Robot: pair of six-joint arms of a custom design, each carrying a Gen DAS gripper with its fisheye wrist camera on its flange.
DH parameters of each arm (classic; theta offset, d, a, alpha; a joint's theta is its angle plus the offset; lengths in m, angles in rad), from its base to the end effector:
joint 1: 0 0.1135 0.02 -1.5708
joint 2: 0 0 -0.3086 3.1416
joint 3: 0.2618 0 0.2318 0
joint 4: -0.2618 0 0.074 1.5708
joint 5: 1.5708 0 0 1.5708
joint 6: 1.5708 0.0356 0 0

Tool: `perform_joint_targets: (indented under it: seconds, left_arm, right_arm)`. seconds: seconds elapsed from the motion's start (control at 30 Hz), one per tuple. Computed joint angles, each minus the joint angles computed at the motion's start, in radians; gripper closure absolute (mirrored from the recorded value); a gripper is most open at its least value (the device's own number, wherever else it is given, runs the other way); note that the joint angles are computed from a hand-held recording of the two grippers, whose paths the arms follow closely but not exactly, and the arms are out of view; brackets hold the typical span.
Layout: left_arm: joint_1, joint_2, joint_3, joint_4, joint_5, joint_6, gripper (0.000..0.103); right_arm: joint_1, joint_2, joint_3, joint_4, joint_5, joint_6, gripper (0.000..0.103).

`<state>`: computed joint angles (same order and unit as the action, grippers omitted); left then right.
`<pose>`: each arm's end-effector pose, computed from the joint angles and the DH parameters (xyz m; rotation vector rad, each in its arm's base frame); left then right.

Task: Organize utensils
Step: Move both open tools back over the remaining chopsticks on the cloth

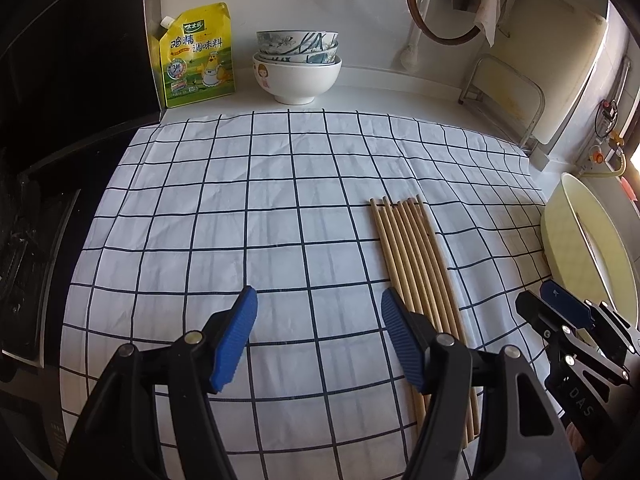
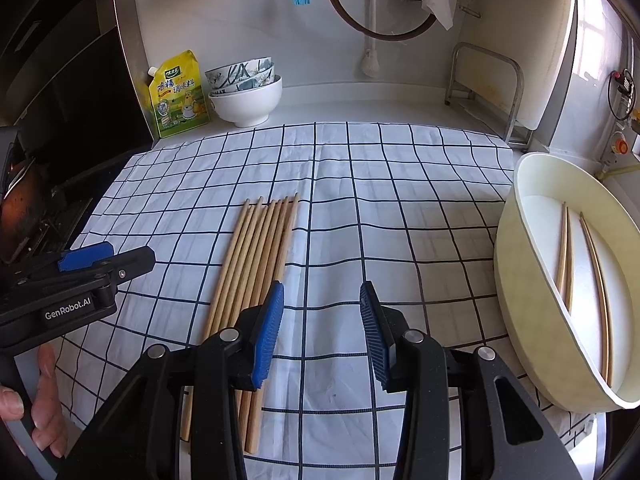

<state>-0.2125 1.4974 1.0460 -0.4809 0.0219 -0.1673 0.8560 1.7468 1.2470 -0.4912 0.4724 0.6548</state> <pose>0.2836 -0.0620 0.2896 0.0659 2.5116 -0.1838 0.2464 0.2592 0.2743 -0.0698 2.4114 0.0705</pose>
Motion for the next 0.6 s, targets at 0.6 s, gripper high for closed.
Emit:
perform_joint_targets:
  seconds: [0.6]
  left_arm:
    - [-0.01,0.029,-0.024,0.007,0.009,-0.002,0.035]
  right_arm:
    - [-0.008,0.069,-0.007,0.035,-0.088,-0.001,0.06]
